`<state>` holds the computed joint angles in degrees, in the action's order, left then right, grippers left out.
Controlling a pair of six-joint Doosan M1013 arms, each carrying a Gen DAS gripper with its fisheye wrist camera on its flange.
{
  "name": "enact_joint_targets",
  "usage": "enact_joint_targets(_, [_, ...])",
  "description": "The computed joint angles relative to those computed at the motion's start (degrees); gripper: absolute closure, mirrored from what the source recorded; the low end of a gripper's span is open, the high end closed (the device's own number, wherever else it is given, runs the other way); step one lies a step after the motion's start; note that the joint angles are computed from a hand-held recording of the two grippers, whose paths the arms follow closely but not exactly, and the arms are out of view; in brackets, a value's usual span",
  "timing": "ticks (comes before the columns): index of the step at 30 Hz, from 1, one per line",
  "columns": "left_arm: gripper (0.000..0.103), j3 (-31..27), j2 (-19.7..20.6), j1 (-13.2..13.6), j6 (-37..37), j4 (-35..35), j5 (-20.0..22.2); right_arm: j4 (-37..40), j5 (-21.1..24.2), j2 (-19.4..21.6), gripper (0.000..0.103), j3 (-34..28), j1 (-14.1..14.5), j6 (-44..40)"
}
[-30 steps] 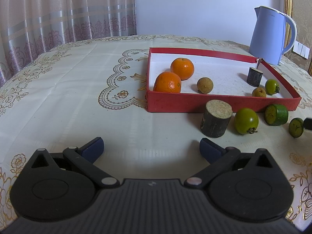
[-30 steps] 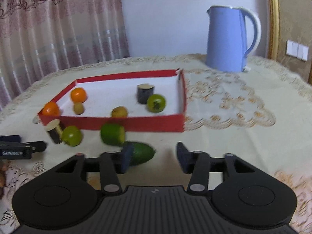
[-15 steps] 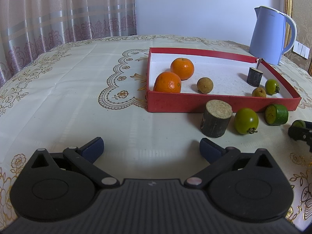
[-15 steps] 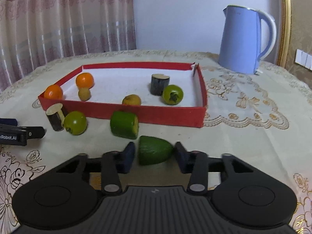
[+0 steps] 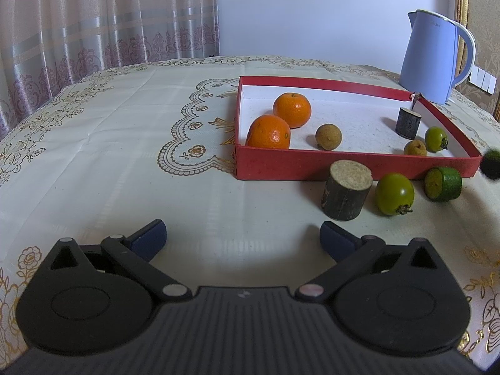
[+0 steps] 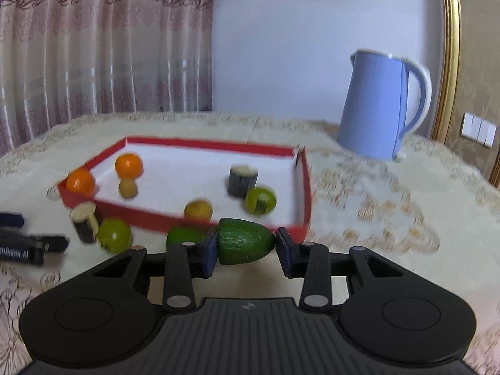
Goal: Organize fruits
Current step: 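Carry the green piece into the red tray and open the right gripper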
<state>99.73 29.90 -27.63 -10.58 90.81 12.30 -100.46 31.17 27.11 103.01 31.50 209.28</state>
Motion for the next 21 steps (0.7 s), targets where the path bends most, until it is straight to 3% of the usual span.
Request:
enact_joint_targets(7, [0.0,0.0,0.0,0.0,-0.1,0.1,0.0,2.8,-0.9,3.0,0.065,-6.0,-1.6,-7.1])
enact_joint_targets(12, [0.0,0.0,0.0,0.0,0.0,0.1,0.0,13.3,-4.3,6.1,0.065,-11.7,-2.9,-19.8])
enact_joint_targets(21, [0.0,0.0,0.0,0.0,-0.1,0.1,0.0,27.8,-4.0,10.3,0.065,-17.7,-3.5,-35.0])
